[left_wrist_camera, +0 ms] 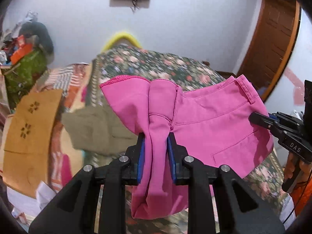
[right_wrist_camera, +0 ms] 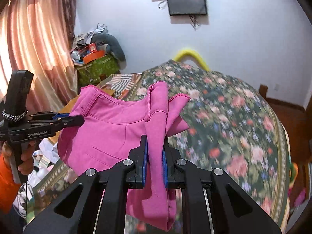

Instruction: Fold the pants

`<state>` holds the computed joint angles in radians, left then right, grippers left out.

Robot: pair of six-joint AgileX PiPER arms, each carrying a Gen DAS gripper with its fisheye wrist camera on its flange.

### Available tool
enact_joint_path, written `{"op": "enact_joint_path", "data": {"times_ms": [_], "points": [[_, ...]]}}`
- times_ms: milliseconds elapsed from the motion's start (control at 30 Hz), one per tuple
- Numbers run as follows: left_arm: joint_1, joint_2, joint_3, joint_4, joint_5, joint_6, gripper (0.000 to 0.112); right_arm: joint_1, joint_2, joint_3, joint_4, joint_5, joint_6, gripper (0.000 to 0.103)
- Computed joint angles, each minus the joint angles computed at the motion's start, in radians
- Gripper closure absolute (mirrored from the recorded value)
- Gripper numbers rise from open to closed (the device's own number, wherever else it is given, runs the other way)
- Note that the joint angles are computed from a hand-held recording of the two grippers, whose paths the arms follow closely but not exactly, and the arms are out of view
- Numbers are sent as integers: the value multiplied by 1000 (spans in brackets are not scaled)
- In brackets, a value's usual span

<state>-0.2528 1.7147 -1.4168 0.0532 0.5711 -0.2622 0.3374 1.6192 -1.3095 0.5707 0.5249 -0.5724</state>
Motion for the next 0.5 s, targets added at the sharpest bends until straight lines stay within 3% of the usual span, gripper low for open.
{"op": "enact_joint_path", "data": {"times_ms": [133,367,500], "points": [[73,66,-59,-30,-11,44,91,49,123,-145,-62,-6,66,92],[197,289,-286,-88,46,114,91,136,376,-440,-251,10,232,92],[249,417,-395,-85,57,109,91,174,539,-634,-336,60,306,92]]}}
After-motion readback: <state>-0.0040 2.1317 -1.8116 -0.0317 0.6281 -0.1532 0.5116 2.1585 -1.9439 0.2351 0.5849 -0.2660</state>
